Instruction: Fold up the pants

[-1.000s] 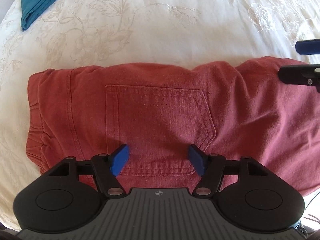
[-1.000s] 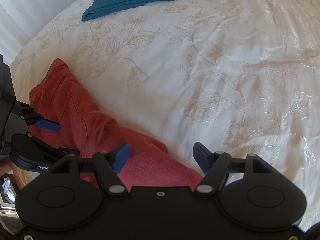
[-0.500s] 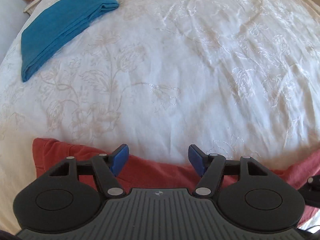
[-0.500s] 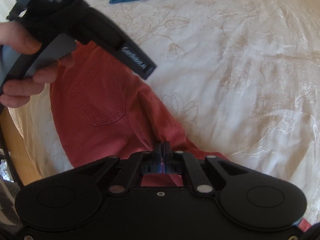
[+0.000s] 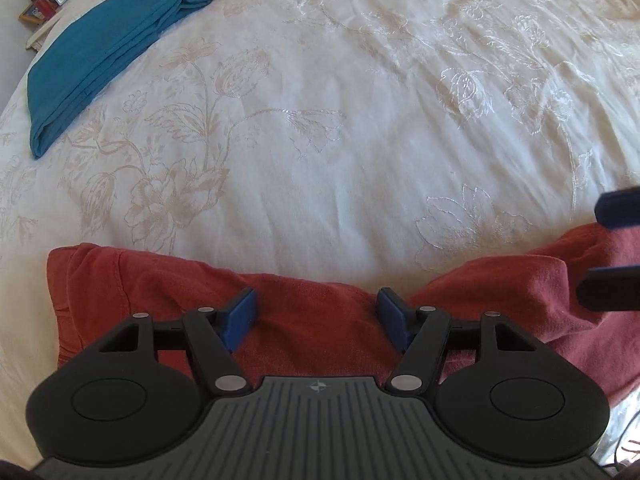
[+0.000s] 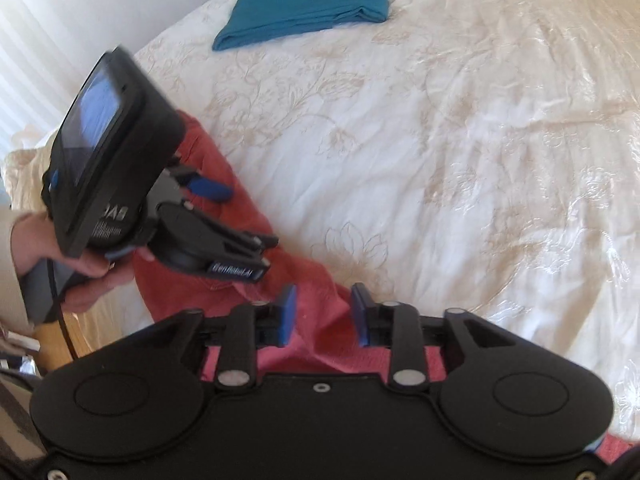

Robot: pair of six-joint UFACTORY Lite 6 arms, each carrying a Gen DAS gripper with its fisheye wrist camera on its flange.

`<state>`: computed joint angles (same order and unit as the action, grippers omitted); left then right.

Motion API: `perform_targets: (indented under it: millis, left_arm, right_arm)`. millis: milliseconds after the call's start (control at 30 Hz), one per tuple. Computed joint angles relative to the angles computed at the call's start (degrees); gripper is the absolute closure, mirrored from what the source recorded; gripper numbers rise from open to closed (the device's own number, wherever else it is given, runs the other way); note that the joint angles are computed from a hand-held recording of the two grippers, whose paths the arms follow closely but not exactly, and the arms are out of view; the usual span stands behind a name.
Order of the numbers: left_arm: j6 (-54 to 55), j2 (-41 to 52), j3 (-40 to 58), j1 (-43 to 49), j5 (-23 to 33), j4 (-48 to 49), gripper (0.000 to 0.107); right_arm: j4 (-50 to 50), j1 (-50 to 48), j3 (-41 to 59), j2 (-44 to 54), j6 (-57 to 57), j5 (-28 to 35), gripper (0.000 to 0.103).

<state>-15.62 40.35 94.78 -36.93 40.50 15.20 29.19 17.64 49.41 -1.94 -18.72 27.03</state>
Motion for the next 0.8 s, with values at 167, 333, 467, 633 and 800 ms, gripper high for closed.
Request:
perform_targets:
  millis: [167,333,467,633,800]
  left_arm:
    - [0.1,-2.3,-2.4,-0.3,-1.1,0.6,0.042]
    - [1.4,-5.5,-6.3,0.4,-3.0,0.1,0.042]
    - [-1.5,-12.7,-13.3,2.0,-6.4,3.0,0.042]
    - [-2.9,-12.7,-15.7,4.9,-4.6,4.7,0.043]
    - [1.7,-9.7,-15.6,7.9,-2.2,0.0,0.042]
  right_arm:
    - [10.3,-3.5,7.9,11.9,-9.4,3.7,0.05]
    - [17.5,-5.0,15.0,23.6,-13.7,11.1,0.054]
    - [22.1,-4.6,13.8,21.9,-17.5,10.8,0.064]
    - [27.2,-3.8,12.5,20.0,-20.6,9.6,0.062]
    - [27.6,-3.5,15.0,23.0,-18.5,7.8,0.061]
